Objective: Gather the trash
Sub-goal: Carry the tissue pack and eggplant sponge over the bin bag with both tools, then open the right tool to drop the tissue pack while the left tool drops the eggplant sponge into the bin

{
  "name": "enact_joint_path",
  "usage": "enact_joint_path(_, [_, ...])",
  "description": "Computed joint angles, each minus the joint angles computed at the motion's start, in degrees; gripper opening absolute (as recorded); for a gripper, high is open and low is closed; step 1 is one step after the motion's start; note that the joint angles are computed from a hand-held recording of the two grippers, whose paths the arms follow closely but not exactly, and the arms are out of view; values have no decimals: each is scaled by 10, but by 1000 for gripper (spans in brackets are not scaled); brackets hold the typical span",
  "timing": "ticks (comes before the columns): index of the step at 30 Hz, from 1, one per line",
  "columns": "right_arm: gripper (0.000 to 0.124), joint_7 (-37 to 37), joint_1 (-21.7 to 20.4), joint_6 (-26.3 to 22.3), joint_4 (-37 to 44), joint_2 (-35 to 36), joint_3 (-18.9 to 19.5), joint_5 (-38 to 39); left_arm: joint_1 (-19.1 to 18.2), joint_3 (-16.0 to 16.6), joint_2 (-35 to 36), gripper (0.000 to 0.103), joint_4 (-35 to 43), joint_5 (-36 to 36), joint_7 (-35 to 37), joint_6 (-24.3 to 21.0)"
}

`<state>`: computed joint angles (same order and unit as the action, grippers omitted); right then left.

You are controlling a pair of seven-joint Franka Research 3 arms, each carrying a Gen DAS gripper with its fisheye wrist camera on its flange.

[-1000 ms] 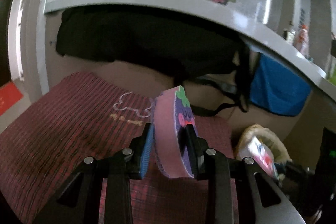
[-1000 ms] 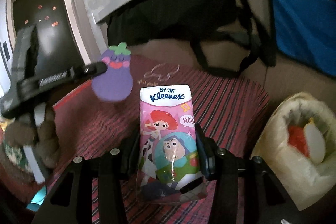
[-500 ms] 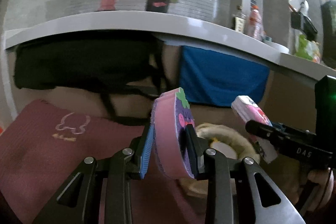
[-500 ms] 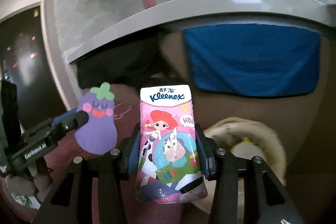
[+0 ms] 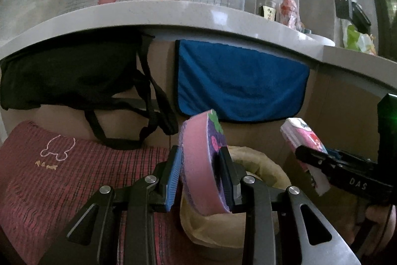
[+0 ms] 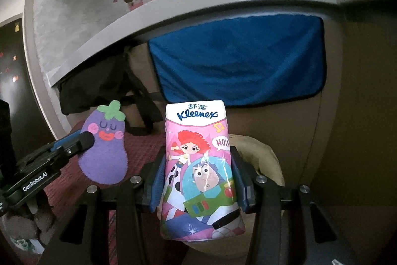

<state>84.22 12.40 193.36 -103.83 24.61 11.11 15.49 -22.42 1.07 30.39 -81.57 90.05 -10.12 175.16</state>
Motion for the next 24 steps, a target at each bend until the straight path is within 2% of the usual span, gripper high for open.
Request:
enact_joint_path(2, [45, 4, -19, 1, 7, 9, 16, -6, 8, -11, 13, 31, 7, -54, 57, -2])
enact_joint_path(5, [45, 7, -22, -9, 25, 24, 13, -5, 14, -23, 34, 30, 23, -135, 140, -6])
enact_joint_path(7, [45, 7, -49, -14, 34, 35, 39, -13, 19, -34, 50, 30, 38, -181, 193, -9])
enact_joint_path(11, [45, 2, -67, -25, 59, 56, 56, -17, 29, -58, 81, 29, 68, -263, 281, -15])
enact_joint_path(19, [45, -12, -69, -47, 99, 86, 53, 1, 46, -105, 152, 29, 148, -402, 427, -33])
enact_joint_path(22, [45, -20, -83, -62, 118, 100, 68, 10, 51, -123, 173, 29, 172, -441, 475, -33])
enact_joint_path(23, [45, -23, -85, -65, 121, 101, 70, 14, 56, -133, 181, 29, 179, -455, 495, -32])
enact_joint_path(24, [45, -25, -83, -67, 125, 104, 67, 18, 68, -158, 195, 29, 191, -475, 529, -32])
